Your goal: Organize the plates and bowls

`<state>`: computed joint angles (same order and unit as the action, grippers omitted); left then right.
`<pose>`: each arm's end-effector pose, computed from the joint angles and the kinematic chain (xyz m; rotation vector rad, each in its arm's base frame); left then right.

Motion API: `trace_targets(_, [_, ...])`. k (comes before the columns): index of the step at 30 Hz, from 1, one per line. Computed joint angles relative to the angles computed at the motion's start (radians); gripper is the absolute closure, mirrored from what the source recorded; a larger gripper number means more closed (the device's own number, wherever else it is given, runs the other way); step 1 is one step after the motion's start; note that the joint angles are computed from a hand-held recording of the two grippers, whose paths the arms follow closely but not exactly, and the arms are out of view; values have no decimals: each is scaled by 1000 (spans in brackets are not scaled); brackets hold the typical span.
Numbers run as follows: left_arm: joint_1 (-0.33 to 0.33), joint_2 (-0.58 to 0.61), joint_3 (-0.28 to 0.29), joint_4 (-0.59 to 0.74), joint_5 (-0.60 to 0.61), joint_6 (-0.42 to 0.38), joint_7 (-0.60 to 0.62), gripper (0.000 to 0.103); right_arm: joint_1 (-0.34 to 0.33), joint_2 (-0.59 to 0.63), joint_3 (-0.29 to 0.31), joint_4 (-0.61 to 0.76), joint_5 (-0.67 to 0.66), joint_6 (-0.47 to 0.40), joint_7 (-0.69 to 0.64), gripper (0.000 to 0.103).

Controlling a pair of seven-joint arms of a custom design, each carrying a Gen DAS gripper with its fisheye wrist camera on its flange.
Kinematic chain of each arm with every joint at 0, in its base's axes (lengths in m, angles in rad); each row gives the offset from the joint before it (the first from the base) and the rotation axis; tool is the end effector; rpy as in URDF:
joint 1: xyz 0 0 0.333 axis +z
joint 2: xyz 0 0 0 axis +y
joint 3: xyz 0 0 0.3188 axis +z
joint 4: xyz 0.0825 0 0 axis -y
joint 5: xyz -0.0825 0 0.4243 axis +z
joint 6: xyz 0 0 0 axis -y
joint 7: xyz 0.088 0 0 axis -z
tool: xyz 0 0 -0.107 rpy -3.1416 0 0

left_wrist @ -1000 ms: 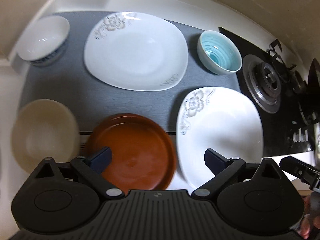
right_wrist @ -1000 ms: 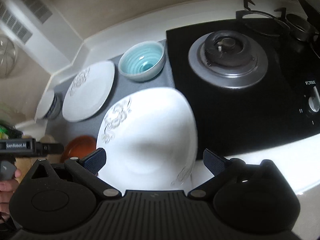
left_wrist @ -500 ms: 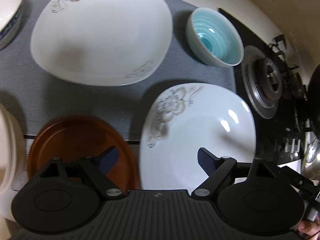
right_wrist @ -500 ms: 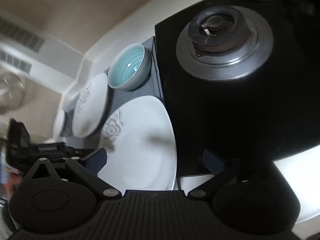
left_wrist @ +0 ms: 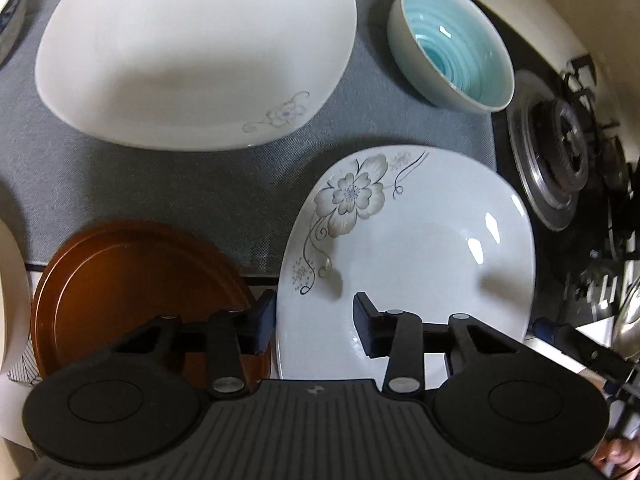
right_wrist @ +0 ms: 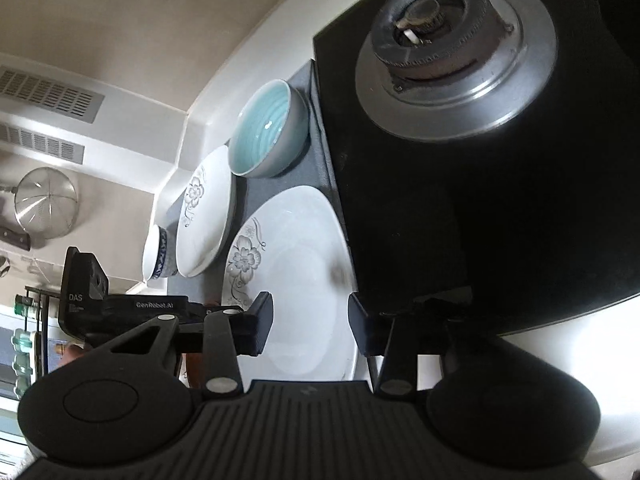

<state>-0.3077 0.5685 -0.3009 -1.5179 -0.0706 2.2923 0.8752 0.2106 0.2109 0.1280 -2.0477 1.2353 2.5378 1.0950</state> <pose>0.6421 -0.4045 0.3488 2.2660 -1.8696 0.3761 0.6048 0.1993 0.3380 -1.5007 1.7766 0.4671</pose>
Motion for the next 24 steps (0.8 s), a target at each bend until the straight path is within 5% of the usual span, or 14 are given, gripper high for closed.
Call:
trace_targets(15, [-35, -2, 18, -15, 70, 17, -45, 60, 4, 77, 7, 65, -148, -36, 71, 55])
trace_targets(18, [-24, -7, 10, -28, 43, 29, -80, 52, -6, 92, 20, 76, -136, -55, 63, 55])
trace_targets(22, [-31, 20, 1, 3, 55, 41, -47, 25, -20, 118, 38, 83, -59, -69, 93, 47])
trace_targets(24, [-70, 37, 23, 43, 113, -1, -62, 24, -18, 123, 35, 92, -60, -74, 132, 48])
